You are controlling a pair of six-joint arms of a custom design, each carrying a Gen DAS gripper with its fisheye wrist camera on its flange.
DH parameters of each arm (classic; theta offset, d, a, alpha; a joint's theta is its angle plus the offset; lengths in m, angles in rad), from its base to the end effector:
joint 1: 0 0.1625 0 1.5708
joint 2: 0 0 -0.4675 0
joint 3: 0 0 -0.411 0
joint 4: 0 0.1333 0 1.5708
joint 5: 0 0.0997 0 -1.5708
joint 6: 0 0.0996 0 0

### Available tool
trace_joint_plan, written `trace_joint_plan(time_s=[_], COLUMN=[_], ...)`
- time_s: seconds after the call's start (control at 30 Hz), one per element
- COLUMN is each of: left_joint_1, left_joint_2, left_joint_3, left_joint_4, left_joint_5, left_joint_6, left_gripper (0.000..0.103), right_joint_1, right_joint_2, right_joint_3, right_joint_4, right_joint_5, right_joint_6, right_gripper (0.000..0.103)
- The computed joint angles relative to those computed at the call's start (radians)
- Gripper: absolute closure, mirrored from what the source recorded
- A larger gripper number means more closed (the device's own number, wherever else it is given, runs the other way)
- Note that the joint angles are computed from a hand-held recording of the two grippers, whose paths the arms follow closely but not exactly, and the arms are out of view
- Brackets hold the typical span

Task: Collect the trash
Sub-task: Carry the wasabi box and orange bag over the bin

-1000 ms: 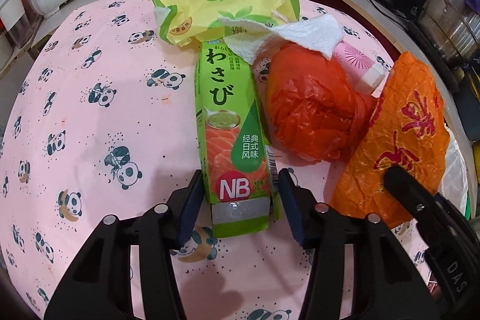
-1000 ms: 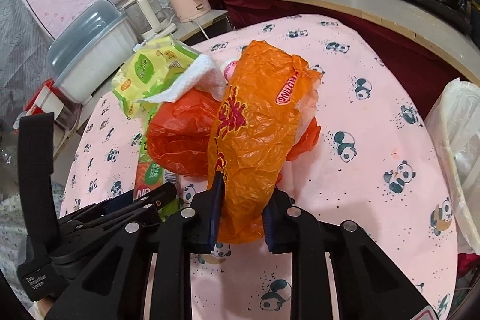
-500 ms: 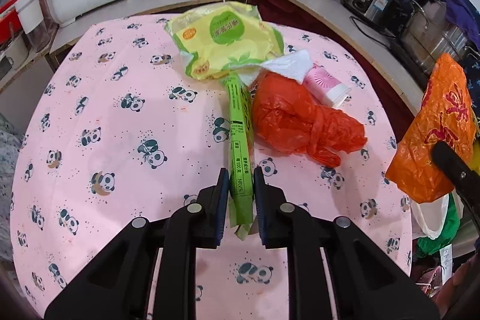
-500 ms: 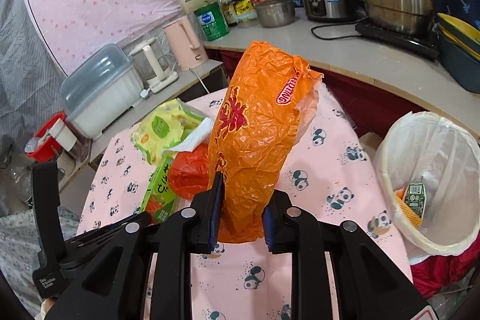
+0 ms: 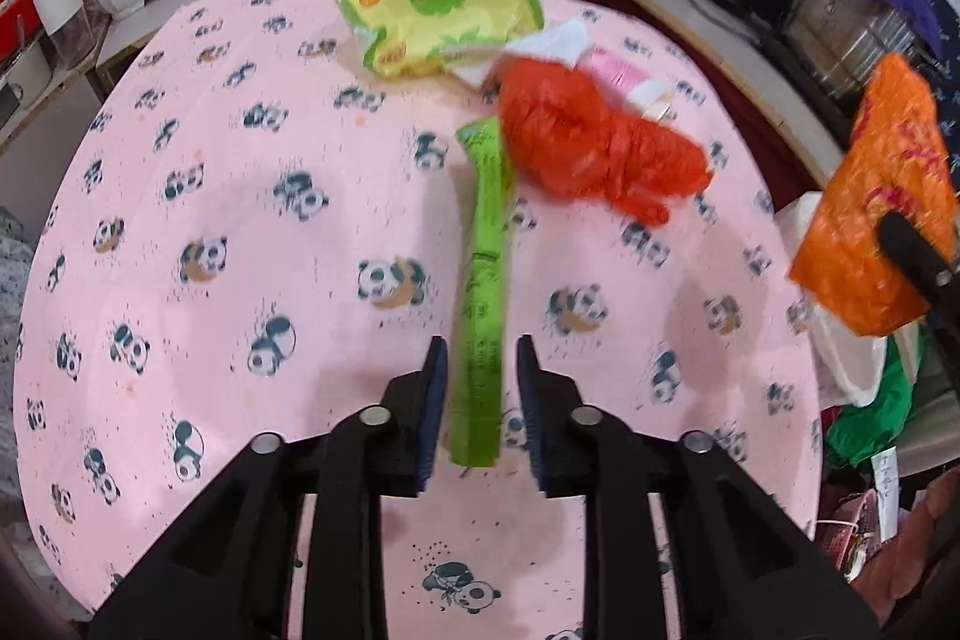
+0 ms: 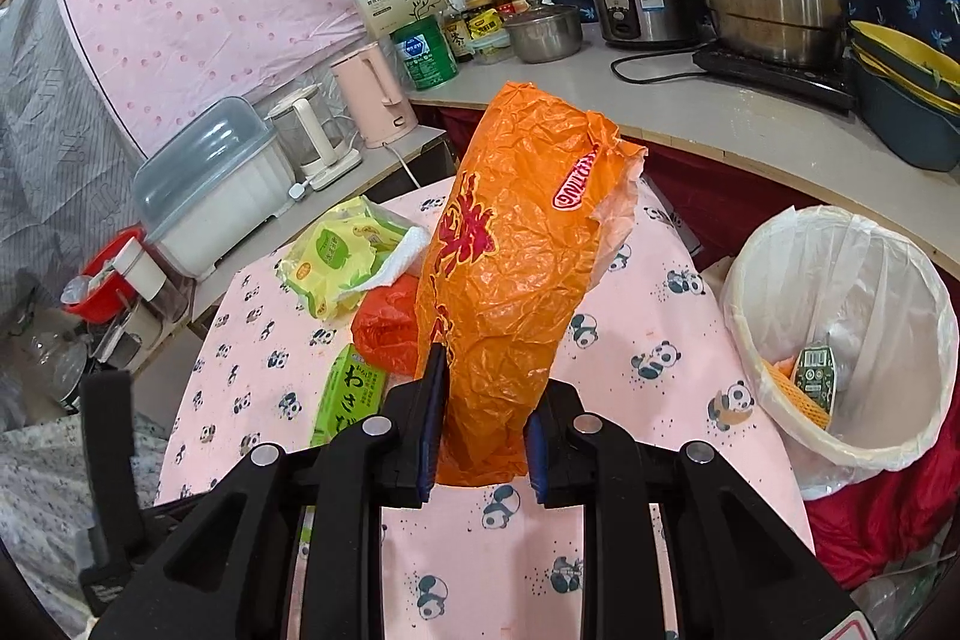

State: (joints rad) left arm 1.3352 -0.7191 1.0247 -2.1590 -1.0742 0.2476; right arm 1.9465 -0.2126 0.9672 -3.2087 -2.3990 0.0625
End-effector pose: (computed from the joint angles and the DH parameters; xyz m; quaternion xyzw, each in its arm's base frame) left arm -0.0259 -0.8822 0.2905 0.1960 0.9401 -0.1350 0.2441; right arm 0.3756 -0.7889 0.0139 -0.0408 -0.8443 0.4610 0.2700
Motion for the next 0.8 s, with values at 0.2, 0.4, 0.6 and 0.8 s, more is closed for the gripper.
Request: trace_joint_plan(time_s=[0.2,0.4,0.6,0.8], left_joint_1=[0.011,0.015,-0.005,-0.029], left_joint_2=[0.029,0.050,0.021,-0.022], left_joint_3=[0.000,-0.018,0.040,0.083], left_joint_4=[0.002,0.020,-0.092,-0.176], left_joint_5=[0.051,0.042,0.057,0.029], left_joint_6=[-0.012,0.006,0.066,0.098], left_gripper=[0.042,0.076,0.085,0.085], right_joint_1=[0.000,-0.004,-0.005,0.001], right_joint_2=[-0.008,-0.016,-0.018,-0.018], right_joint_3=[0.024,0.041,0.042,0.041], right_joint_4=[-0.010,-0.012,-0.013,-0.028], right_joint_5=[-0.002,-0.009,-0.007,-0.001], right_joint_6=[0.005,0.017,0.018,0.001], right_gripper=[0.081,0.081,0.081,0.081])
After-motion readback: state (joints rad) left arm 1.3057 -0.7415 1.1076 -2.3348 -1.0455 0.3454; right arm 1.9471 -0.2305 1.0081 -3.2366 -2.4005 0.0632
